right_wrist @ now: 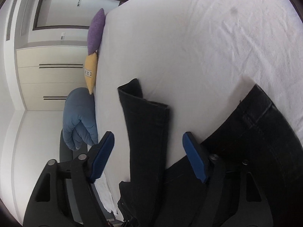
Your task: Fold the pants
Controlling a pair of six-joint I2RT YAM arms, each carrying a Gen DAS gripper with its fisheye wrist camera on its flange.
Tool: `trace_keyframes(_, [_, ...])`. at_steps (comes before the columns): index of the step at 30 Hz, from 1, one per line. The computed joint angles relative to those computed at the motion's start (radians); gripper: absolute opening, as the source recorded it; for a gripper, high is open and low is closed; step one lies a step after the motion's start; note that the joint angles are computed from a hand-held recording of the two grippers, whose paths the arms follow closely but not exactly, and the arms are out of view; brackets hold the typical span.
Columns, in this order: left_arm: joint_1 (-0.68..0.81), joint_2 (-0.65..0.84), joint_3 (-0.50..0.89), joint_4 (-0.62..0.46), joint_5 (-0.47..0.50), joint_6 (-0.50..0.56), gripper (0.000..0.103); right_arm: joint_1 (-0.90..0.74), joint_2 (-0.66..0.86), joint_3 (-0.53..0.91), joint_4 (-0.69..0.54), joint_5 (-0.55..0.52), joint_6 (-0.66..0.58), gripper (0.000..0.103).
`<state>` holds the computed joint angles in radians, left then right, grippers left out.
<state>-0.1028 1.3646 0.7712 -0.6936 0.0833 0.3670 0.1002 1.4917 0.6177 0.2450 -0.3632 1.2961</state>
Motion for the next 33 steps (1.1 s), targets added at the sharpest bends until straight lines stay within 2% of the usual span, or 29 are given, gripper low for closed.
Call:
trace_keyframes(1, [0.001, 0.001, 0.000, 0.001, 0.001, 0.001, 0.072, 0.036, 0.012, -0.025, 0.050, 0.020, 0.028, 0.062])
trace_keyframes(8, [0.014, -0.005, -0.015, 0.020, 0.010, 0.011, 0.073, 0.061, 0.107, 0.059, 0.063, 0.035, 0.055, 0.057])
trace_keyframes(10, [0.022, -0.009, -0.021, 0.024, 0.014, 0.018, 0.073, 0.070, 0.138, 0.083, 0.068, 0.035, 0.053, 0.046])
trace_keyframes(11, [0.026, -0.012, -0.024, 0.026, 0.016, 0.023, 0.073, 0.074, 0.151, 0.090, 0.070, 0.026, 0.051, 0.036])
trace_keyframes(12, [0.030, -0.013, -0.027, 0.027, 0.018, 0.028, 0.073, 0.079, 0.176, 0.098, 0.086, 0.026, 0.055, 0.030])
trace_keyframes(15, [0.037, -0.016, -0.029, 0.027, 0.021, 0.035, 0.073, 0.090, 0.203, 0.083, 0.144, 0.049, 0.086, 0.017])
trace_keyframes(17, [0.041, -0.017, -0.030, 0.028, 0.023, 0.040, 0.073, 0.088, 0.132, 0.032, 0.133, 0.063, 0.083, 0.011])
trace_keyframes(21, [0.052, -0.022, -0.037, 0.031, 0.031, 0.050, 0.073, 0.137, -0.012, 0.048, -0.063, 0.211, -0.012, 0.009])
trace_keyframes(23, [0.057, -0.026, -0.040, 0.032, 0.033, 0.052, 0.073, 0.197, -0.180, 0.053, -0.236, 0.333, -0.044, 0.009])
trace_keyframes(26, [0.051, -0.032, -0.046, 0.036, 0.031, 0.045, 0.073, 0.288, -0.295, 0.113, -0.449, 0.485, -0.086, 0.009])
trace_keyframes(31, [0.050, -0.039, -0.051, 0.037, 0.033, 0.041, 0.073, 0.431, -0.574, 0.108, -0.681, 0.624, 0.028, 0.008])
trace_keyframes(33, [0.054, -0.039, -0.051, 0.035, 0.040, 0.045, 0.073, 0.549, -0.699, 0.120, -0.828, 0.737, 0.122, 0.008])
